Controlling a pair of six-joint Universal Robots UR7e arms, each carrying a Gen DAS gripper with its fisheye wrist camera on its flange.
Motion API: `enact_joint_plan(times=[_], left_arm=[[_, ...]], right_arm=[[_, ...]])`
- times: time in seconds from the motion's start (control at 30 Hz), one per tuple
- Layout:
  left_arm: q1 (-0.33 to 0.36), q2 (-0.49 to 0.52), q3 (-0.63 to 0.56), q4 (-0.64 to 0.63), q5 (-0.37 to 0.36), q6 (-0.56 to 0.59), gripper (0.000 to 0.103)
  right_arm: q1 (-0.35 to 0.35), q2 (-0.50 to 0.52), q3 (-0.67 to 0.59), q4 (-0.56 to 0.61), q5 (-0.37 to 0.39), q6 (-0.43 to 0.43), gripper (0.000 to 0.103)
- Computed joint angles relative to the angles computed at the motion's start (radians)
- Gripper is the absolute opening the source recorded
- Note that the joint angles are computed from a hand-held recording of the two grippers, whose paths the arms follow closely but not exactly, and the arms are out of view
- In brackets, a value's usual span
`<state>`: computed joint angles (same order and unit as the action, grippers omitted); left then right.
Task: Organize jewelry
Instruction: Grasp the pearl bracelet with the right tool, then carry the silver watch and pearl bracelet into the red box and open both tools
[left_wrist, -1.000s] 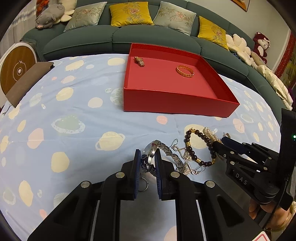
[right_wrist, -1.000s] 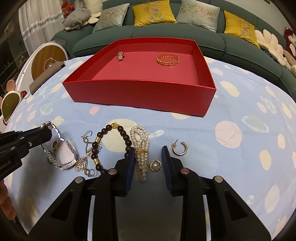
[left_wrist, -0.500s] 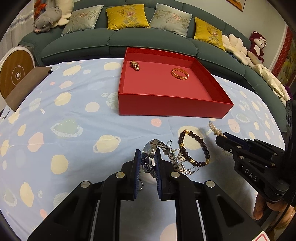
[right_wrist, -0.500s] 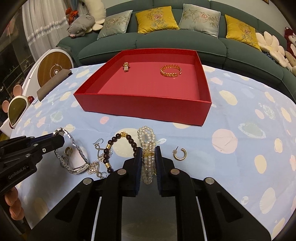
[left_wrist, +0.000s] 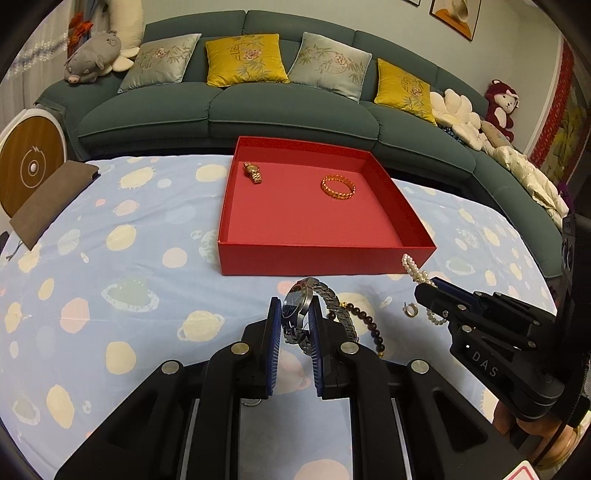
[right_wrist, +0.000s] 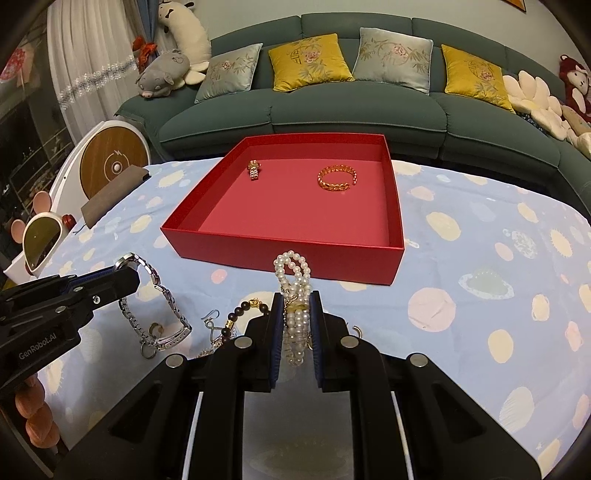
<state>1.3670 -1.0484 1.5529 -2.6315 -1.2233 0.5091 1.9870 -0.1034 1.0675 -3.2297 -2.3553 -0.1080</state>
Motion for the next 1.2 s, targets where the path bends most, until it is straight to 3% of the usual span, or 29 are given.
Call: enact_joint_plan(times=[0.4,0.6,0.87,1.2], left_arm=[[-0.028,0.043,-0.076,-0.078,-0.028,0.041,0.012],[-0.038,0.123,-0.207,-0.093,-0.049,0.054,0.012],[-0.023,0.289,-0.427,0.002,-0.007,0.039,0.012],[0.009,0.430,-0.602,0.066,0.060,0.035,0.012]], right_arm=[[0.007,0.012,-0.075,-0.028,-0.008,-0.061,0.013],[-0.007,0.038,-0.195,0.007,-0.007,-0.109,0.013],[-0.064,0.109,-0.387,0.144,0.012,-0.071,0.013],[-0.108,0.219,-0.599,0.294,0.025,-0.052,0.013]])
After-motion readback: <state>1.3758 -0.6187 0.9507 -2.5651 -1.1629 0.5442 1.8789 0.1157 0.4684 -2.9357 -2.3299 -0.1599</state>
